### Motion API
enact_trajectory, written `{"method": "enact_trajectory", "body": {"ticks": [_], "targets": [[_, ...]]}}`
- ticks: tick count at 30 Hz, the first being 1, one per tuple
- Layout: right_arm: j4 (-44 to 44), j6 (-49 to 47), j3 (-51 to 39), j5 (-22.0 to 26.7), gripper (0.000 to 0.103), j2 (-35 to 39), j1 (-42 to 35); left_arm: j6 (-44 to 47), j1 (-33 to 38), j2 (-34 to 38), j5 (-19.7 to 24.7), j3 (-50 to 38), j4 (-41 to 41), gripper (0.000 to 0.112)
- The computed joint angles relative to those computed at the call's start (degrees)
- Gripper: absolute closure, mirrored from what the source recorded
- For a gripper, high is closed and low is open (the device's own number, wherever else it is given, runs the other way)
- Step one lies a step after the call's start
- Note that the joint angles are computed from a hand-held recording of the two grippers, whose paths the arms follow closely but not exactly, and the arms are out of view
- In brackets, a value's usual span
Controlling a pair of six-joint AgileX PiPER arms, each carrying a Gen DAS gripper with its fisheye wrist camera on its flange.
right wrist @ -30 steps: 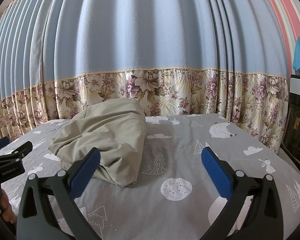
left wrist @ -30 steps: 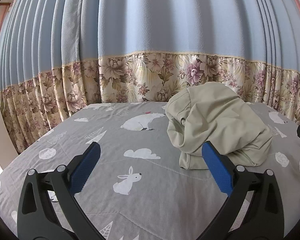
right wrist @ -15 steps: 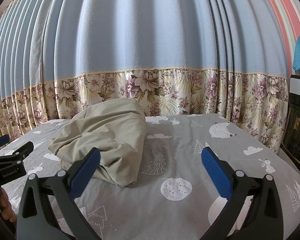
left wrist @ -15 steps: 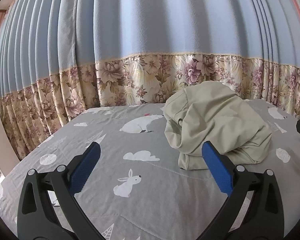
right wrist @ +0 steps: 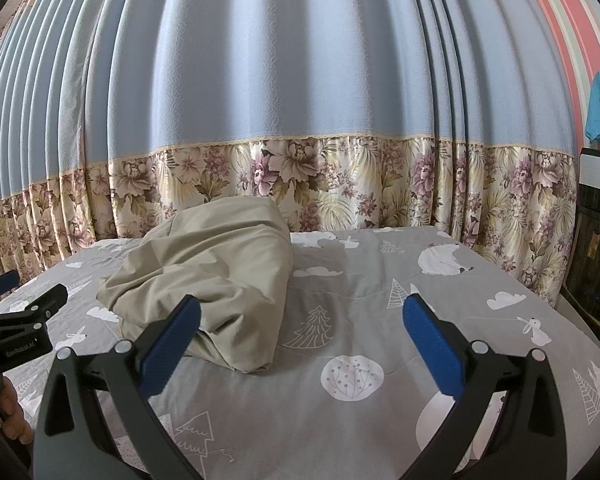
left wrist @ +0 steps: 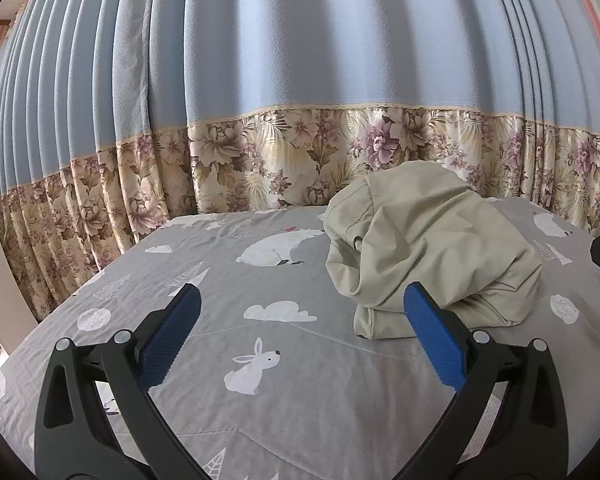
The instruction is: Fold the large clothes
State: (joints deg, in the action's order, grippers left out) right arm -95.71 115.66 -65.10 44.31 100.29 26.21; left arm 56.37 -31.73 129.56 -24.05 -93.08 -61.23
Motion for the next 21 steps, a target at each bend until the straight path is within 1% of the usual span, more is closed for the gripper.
{"method": "enact_trajectory", "body": {"ticks": [9, 15, 21], "targets": [[0.03, -0.08, -0.18, -0.06, 0.002, 0.17, -0.07, 1.18, -0.21, 0.16, -0.92, -0.2, -1.76, 0.012], [0.32, -0.22, -0.3, 0.16, 0.002, 0.23, 0.16, -0.34, -0.44, -0.29, -1.47, 0.75, 0.72, 0.012], [0.21, -0.23, -0.24, 0.18, 0.002, 0.19, 0.14, -0.41, -0.06, -0.5, 0.43, 0.63, 0.89, 0.012]]}}
